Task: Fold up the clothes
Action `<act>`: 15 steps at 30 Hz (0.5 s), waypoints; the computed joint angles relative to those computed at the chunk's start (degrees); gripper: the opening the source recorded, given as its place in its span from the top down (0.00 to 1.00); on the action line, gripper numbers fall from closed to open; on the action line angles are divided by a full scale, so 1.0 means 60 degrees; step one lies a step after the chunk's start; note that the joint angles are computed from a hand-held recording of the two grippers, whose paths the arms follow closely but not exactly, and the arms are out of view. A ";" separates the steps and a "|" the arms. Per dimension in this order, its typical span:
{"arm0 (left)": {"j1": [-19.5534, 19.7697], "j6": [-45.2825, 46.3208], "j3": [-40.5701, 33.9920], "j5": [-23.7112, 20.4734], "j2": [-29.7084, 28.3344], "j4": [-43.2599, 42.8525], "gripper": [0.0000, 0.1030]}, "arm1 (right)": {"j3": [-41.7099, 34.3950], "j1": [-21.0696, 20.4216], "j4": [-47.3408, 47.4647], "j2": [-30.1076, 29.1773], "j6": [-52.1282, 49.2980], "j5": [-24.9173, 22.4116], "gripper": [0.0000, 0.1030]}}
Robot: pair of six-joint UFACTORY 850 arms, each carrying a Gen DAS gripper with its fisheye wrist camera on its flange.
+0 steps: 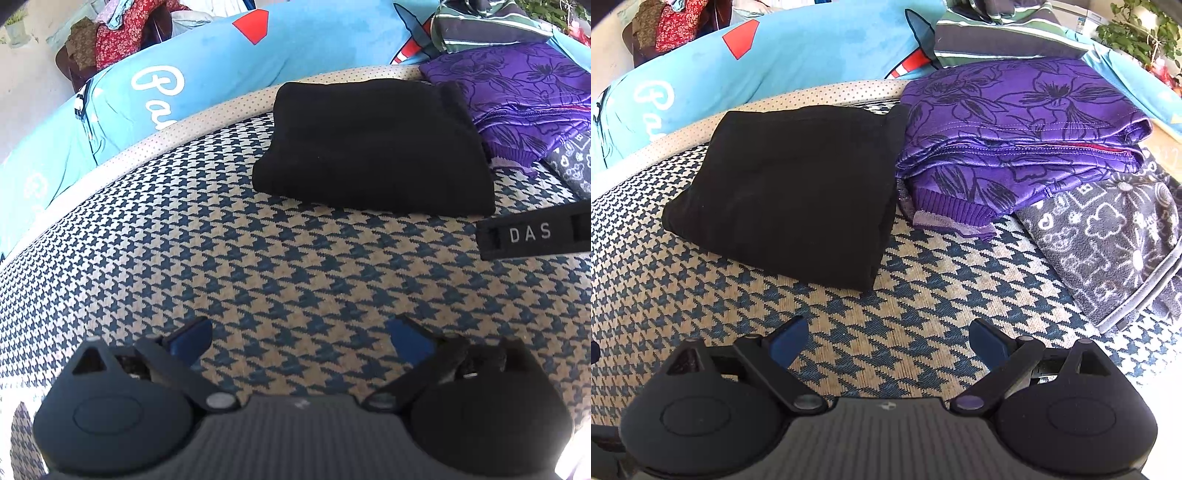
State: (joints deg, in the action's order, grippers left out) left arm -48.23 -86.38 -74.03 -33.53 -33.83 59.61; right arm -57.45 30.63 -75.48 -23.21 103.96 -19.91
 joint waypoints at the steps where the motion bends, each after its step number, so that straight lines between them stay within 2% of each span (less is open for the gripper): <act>1: -0.0008 -0.0003 -0.0011 -0.0012 -0.0010 -0.0008 0.00 | 0.0008 0.0002 -0.0012 0.0006 0.0010 0.0001 0.09; 15: -0.0024 -0.0038 0.0001 -0.0008 -0.0032 -0.0018 0.00 | -0.0010 0.0008 0.0040 0.0001 -0.0055 0.0006 0.09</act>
